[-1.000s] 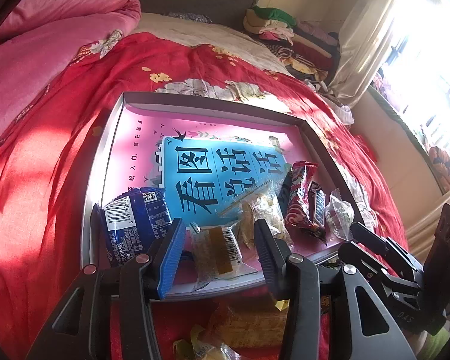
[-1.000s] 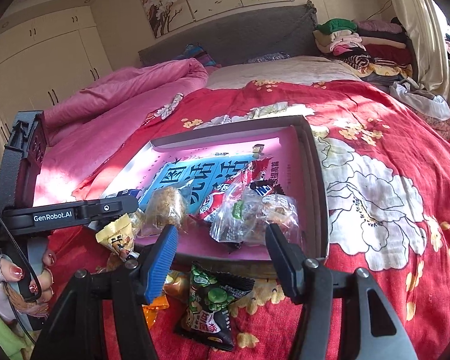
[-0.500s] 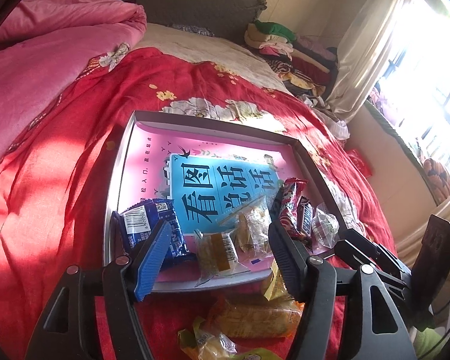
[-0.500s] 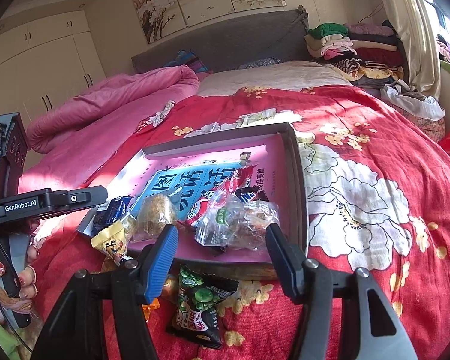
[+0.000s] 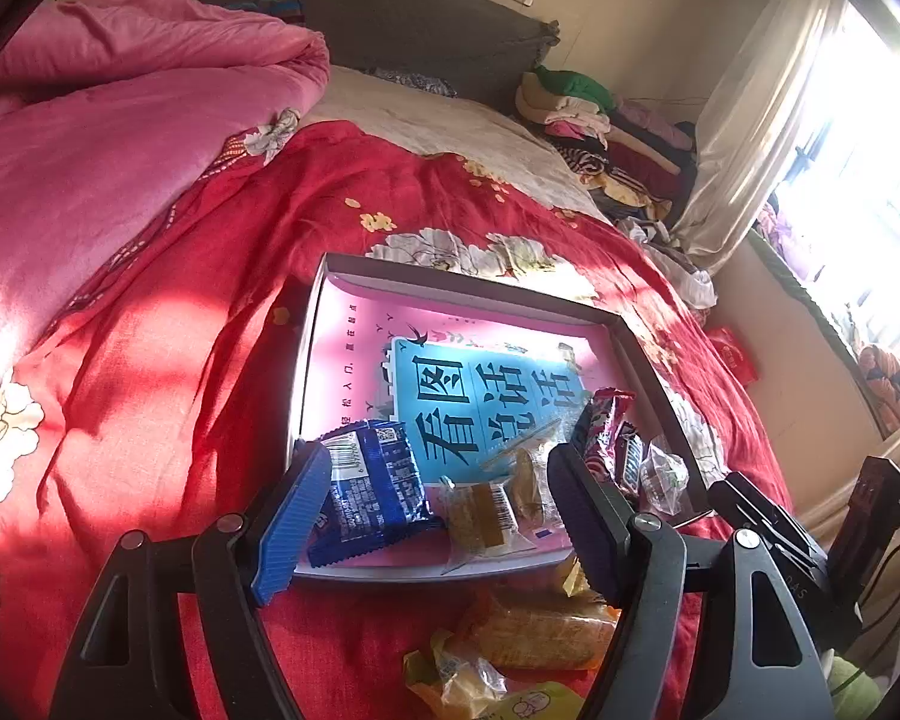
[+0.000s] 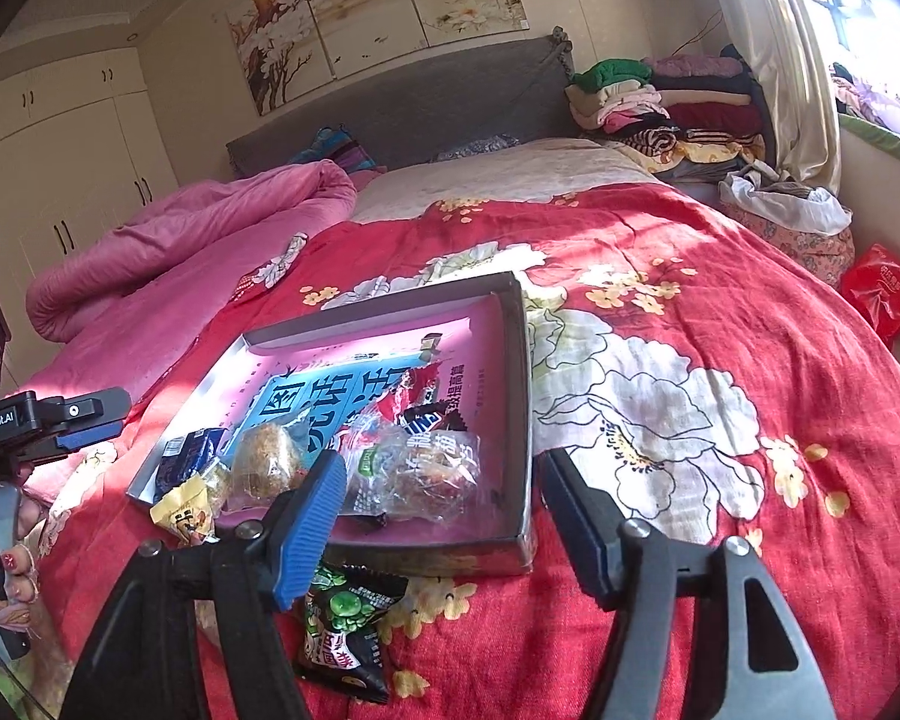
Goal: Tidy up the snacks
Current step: 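Withdraw both tools from the tray toward the remaining snacks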
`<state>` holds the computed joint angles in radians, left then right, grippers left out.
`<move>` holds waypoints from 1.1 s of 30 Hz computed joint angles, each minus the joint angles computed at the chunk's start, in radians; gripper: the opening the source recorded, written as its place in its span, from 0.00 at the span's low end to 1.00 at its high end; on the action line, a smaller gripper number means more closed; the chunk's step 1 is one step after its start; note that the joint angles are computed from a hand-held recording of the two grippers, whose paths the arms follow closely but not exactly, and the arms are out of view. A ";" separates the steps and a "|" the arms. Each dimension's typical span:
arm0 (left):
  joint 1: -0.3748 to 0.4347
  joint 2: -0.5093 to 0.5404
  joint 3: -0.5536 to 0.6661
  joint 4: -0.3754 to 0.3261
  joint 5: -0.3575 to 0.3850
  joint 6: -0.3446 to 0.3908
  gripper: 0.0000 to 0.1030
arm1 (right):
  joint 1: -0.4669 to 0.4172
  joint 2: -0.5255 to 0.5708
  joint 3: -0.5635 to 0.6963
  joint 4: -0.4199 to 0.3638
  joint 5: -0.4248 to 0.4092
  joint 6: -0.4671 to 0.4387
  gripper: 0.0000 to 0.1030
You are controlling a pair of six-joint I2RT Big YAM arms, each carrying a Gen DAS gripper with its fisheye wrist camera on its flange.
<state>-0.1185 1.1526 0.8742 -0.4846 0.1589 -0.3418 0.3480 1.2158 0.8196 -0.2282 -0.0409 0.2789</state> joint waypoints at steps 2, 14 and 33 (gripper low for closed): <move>0.001 -0.007 -0.004 -0.007 -0.011 0.010 0.76 | -0.001 0.000 0.002 -0.005 -0.002 -0.002 0.67; -0.030 -0.048 -0.020 -0.041 -0.053 0.035 0.76 | 0.030 -0.016 -0.001 -0.013 0.005 -0.035 0.70; -0.034 -0.081 -0.070 -0.131 -0.053 -0.010 0.76 | 0.094 -0.047 -0.011 -0.071 0.009 -0.056 0.75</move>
